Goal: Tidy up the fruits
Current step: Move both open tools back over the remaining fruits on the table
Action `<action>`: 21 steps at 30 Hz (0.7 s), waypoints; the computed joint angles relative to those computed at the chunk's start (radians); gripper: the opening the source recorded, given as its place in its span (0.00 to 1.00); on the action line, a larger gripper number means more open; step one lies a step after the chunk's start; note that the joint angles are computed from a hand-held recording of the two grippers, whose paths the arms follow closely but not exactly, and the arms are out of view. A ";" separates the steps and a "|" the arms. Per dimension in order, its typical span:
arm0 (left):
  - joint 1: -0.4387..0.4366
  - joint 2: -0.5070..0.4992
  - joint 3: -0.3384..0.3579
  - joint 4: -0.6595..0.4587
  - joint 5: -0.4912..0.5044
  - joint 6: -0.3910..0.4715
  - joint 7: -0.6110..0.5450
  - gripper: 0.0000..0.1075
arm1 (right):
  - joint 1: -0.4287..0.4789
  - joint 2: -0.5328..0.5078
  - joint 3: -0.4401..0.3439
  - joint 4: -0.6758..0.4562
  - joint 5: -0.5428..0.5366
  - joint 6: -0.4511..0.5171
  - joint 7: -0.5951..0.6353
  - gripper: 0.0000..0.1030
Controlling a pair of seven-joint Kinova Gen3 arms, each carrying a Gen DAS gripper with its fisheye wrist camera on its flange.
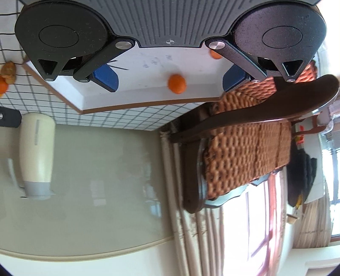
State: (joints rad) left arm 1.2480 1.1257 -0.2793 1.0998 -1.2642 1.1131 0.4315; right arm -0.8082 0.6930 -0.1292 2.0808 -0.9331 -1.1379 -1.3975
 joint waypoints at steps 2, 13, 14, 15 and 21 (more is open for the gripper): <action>0.002 0.004 0.003 -0.011 -0.012 -0.017 -0.015 0.96 | 0.002 -0.011 -0.002 0.020 -0.034 -0.016 -0.021 0.94; 0.033 0.035 -0.016 -0.079 -0.060 -0.178 -0.086 0.96 | 0.021 -0.063 -0.008 0.130 -0.196 -0.073 -0.141 0.94; 0.036 0.035 -0.017 -0.083 -0.063 -0.200 -0.087 0.96 | 0.019 -0.068 -0.007 0.138 -0.210 -0.075 -0.148 0.94; 0.037 0.037 -0.020 -0.087 -0.063 -0.218 -0.089 0.96 | 0.018 -0.071 -0.006 0.145 -0.220 -0.076 -0.152 0.94; 0.044 0.078 -0.036 -0.178 -0.026 -0.283 -0.175 0.96 | 0.006 -0.078 -0.002 0.177 -0.299 -0.106 -0.166 0.94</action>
